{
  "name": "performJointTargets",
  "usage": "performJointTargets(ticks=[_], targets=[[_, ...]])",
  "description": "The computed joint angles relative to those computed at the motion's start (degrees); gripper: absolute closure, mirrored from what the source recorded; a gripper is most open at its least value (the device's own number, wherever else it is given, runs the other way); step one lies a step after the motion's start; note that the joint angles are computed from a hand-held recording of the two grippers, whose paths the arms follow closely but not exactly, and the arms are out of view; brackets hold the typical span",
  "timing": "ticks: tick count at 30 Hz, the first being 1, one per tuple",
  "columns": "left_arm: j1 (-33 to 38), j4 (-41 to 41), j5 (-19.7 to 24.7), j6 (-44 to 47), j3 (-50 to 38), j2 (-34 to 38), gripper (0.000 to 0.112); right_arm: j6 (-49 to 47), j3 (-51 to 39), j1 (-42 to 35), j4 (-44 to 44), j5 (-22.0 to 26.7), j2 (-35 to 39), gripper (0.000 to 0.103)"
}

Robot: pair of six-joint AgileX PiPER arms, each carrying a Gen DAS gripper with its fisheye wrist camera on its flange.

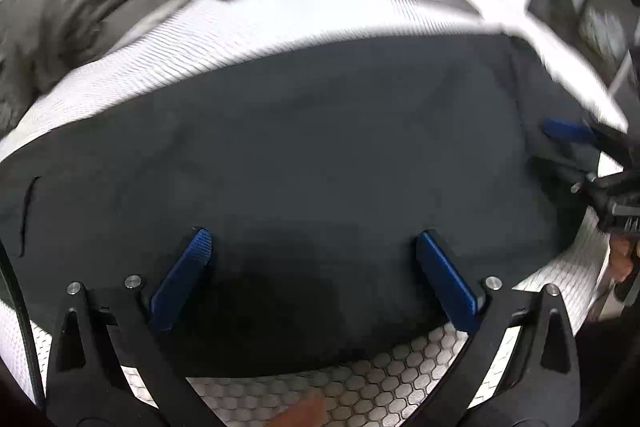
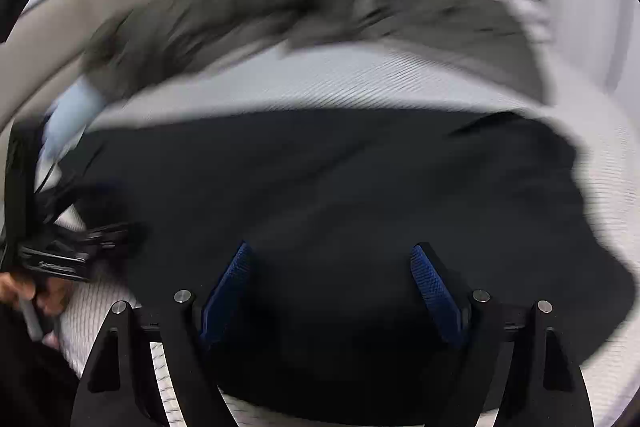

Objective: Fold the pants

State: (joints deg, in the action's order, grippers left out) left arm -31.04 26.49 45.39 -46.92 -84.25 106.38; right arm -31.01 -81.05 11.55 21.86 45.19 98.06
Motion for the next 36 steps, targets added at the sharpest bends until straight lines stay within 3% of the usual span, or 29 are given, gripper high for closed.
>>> performJointTargets(ticks=[1, 4, 8, 11, 13, 16, 19, 23, 25, 28, 32, 34, 36], targets=[[-0.4, 0.5, 1.7, 0.5, -0.9, 1.1, 0.01, 0.8, 0.2, 2.0, -2.4, -0.2, 0.9, 0.02], [1.9, -3.2, -0.1, 2.5, 1.0, -0.3, 0.009, 4.6, 4.0, 4.4, -15.4, -5.2, 0.5, 0.02], [4.1, -2.7, 0.3, 1.5, 3.0, -1.6, 0.009, 18.3, 1.2, -7.3, -30.1, -8.1, 3.6, 0.017], [4.7, -2.0, 1.6, 1.1, 3.0, -2.4, 0.009, 14.4, -2.4, -15.1, -21.3, -5.6, 5.3, 0.017], [3.8, 1.4, 2.5, -1.3, 2.8, -3.6, 0.01, 12.2, -0.5, -15.7, -19.1, -7.2, 2.7, 0.017], [2.4, 3.3, -0.4, -3.0, 3.0, -5.6, 0.01, 8.9, 1.5, -14.0, -14.0, -9.0, -1.4, 0.016], [1.6, 1.8, 2.8, 1.4, -5.1, -0.2, 0.01, 3.6, -4.1, -10.2, -4.6, -3.5, 1.6, 0.013], [1.3, -0.7, 8.7, 7.7, -17.8, 9.9, 0.01, 0.9, -15.0, -2.2, -1.2, 4.3, 11.8, 0.013], [1.2, -1.9, 11.9, 9.8, -21.4, 12.9, 0.009, 5.3, -21.2, 0.4, -7.2, 7.5, 17.4, 0.014], [3.9, -4.9, 10.2, 9.0, -19.3, 11.8, 0.009, 12.8, -21.5, 0.1, -21.1, 3.3, 18.6, 0.013], [8.3, -0.2, 8.3, 2.7, -9.8, 6.4, 0.009, 28.8, -27.8, -6.0, -36.9, 2.4, 23.4, 0.014], [10.2, -0.2, 7.1, 0.5, -6.0, 4.0, 0.009, 30.9, -29.8, -9.8, -35.6, 2.6, 25.0, 0.014], [11.8, -0.2, 6.4, -0.4, -3.1, 1.8, 0.009, 27.2, -29.2, -11.8, -30.6, 1.5, 24.3, 0.014]])
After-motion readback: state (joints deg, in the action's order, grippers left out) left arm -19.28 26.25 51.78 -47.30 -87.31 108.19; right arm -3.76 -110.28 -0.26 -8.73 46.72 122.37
